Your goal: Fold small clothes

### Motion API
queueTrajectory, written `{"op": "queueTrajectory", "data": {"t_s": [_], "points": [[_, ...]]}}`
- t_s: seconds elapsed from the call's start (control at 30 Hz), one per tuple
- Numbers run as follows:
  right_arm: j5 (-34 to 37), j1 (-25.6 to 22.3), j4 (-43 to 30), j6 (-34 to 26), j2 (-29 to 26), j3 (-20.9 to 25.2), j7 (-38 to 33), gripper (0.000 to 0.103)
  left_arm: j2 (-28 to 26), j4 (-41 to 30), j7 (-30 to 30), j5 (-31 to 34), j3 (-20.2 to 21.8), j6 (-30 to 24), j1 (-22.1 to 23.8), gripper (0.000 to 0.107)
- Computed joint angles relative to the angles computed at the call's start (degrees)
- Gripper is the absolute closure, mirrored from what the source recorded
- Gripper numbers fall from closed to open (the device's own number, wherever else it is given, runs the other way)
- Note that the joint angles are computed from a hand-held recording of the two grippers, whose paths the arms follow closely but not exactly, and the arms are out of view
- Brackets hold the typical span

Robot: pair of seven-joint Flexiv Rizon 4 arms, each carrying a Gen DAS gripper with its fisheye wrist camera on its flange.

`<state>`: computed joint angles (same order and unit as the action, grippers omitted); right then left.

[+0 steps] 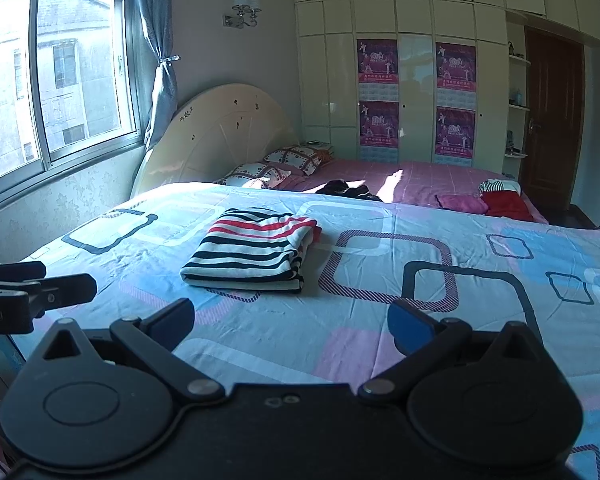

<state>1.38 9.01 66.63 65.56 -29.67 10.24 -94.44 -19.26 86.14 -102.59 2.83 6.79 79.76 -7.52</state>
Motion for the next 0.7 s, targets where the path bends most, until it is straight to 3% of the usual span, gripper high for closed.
{"op": "queueTrajectory", "data": {"t_s": [0.7], "points": [[0.1, 0.1, -0.2, 0.3, -0.2, 0.0, 0.0, 0.0, -0.2, -0.5, 1.1, -0.1, -0.3, 0.4, 0.4, 0.004]]}}
